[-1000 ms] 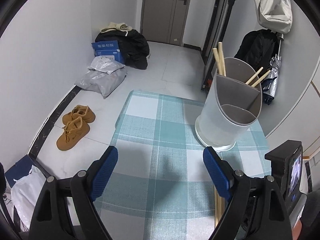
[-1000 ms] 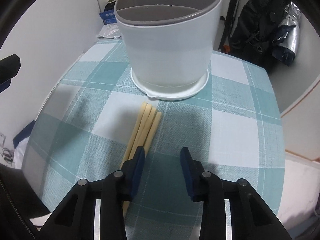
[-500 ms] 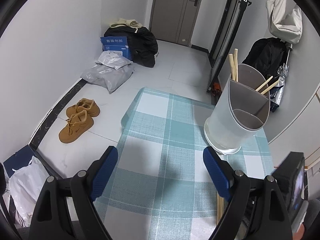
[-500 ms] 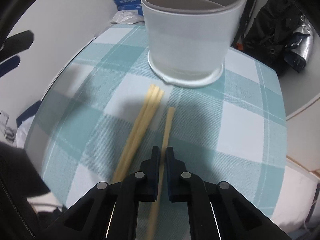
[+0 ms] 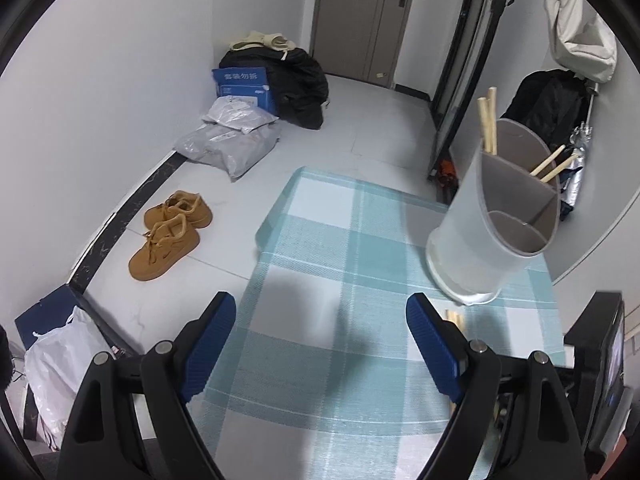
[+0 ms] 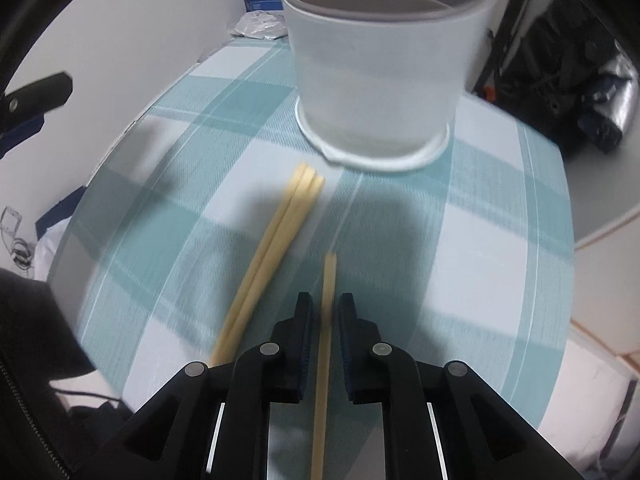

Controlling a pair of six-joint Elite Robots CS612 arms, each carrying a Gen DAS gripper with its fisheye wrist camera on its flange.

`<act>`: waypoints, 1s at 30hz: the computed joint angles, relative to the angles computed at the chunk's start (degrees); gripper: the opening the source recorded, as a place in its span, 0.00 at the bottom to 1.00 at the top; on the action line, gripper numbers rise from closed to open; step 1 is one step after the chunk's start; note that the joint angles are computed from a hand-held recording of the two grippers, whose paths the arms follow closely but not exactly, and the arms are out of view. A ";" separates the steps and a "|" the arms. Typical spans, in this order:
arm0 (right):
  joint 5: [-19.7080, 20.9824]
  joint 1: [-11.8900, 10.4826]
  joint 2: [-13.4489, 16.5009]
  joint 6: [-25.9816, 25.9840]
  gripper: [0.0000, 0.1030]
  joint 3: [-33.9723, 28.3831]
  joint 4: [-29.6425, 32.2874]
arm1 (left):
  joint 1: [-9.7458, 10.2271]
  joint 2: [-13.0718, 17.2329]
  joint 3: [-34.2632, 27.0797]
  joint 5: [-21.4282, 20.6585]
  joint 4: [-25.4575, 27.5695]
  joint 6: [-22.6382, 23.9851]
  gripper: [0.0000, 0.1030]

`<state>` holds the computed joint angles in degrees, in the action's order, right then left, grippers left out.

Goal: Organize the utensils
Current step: 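Lower the right tool and grasp one wooden chopstick, then lower the left tool and grasp a chopstick while the right tool holds its own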

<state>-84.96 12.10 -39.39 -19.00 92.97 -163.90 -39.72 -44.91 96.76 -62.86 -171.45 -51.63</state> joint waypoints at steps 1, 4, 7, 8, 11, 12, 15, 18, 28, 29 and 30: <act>0.09 0.08 0.18 -0.05 0.14 -0.45 0.30 | 0.09 0.03 -0.14 -0.29 0.79 -0.22 0.81; 1.48 -0.07 0.73 0.22 0.06 -1.73 1.18 | 0.32 0.38 -0.78 -2.05 2.28 -0.02 0.81; 4.41 -0.93 0.59 2.06 0.05 -1.59 1.64 | 0.27 1.10 -1.92 -3.83 3.23 2.62 0.81; 5.55 -1.35 0.42 2.87 0.05 -1.20 1.20 | 0.23 1.38 -2.37 -4.49 3.44 3.60 0.81; 9.08 -2.73 -0.07 5.54 0.05 -0.29 -0.72 | 0.31 2.08 -3.74 -7.97 5.15 5.91 0.81; 10.67 -3.37 -0.19 7.08 0.05 -0.15 -1.49 | 0.48 2.59 -4.46 -10.59 5.35 6.80 0.81; 16.23 -5.67 -0.52 12.16 0.05 0.69 -5.08 | 0.54 3.68 -6.39 -14.45 7.57 8.46 0.81; 21.26 -7.97 -0.41 17.53 0.05 1.32 -8.94 | 0.06 4.50 -8.25 -15.29 11.14 11.26 0.81; 30.17 -11.95 1.43 35.51 0.05 2.59 -22.58 | -0.03 5.66 -10.56 -17.12 15.90 13.40 0.82; 30.34 -12.28 1.43 36.13 0.05 2.71 -23.25 | 0.10 5.56 -10.36 -17.32 15.79 12.73 0.82; 30.51 -12.58 1.54 37.14 0.05 2.80 -24.17 | 0.14 5.49 -10.27 -16.99 15.92 12.41 0.82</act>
